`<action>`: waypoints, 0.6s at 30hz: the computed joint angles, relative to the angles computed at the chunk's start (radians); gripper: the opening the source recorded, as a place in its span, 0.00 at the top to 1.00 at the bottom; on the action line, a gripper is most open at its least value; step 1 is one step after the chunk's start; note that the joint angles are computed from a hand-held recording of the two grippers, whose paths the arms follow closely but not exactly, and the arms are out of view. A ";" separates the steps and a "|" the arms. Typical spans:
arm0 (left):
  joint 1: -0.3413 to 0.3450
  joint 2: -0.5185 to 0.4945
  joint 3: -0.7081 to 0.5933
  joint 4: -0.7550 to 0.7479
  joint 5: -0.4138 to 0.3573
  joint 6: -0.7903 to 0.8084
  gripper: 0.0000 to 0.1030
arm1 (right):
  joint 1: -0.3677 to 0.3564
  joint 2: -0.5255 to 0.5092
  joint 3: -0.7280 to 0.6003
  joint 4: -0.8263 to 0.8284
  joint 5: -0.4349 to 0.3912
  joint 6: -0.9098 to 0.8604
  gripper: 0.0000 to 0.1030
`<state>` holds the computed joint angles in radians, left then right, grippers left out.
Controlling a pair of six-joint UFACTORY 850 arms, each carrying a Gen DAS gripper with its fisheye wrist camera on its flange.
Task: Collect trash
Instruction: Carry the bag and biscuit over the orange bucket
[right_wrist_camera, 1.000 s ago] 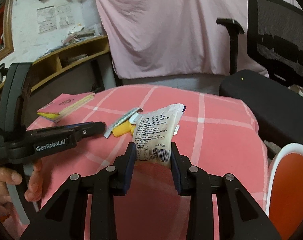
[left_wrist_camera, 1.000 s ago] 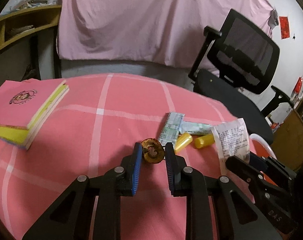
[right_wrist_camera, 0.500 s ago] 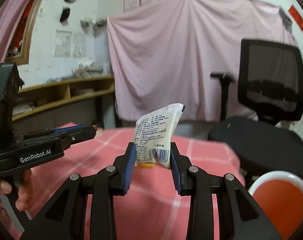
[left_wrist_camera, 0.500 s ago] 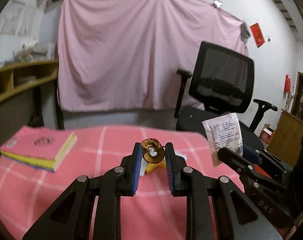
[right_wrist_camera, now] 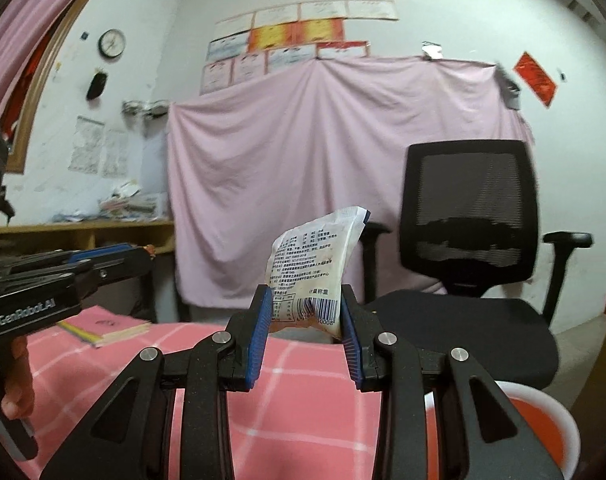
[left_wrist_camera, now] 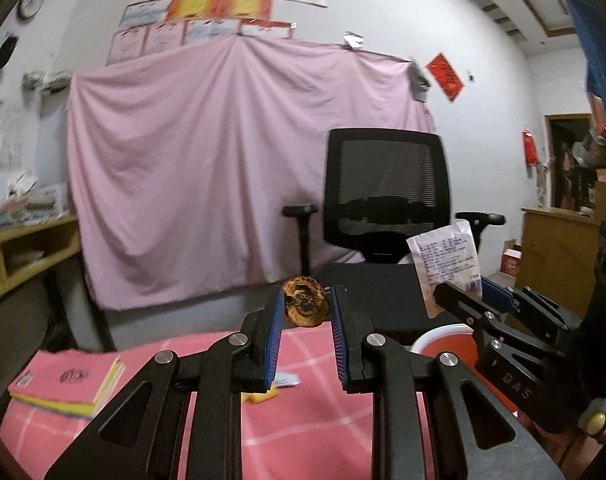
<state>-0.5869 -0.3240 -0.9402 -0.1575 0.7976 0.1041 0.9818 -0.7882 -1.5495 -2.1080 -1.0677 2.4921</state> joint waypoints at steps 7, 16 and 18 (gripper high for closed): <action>-0.056 -0.048 -0.078 0.041 -0.052 0.017 0.81 | -0.002 0.053 0.094 0.087 -0.089 0.007 0.70; -0.111 -0.119 -0.182 0.101 -0.128 -0.023 0.81 | -0.008 0.115 0.210 0.147 -0.144 0.065 0.69; -0.119 -0.133 -0.204 0.116 -0.150 -0.040 0.81 | -0.012 0.129 0.232 0.160 -0.148 0.081 0.69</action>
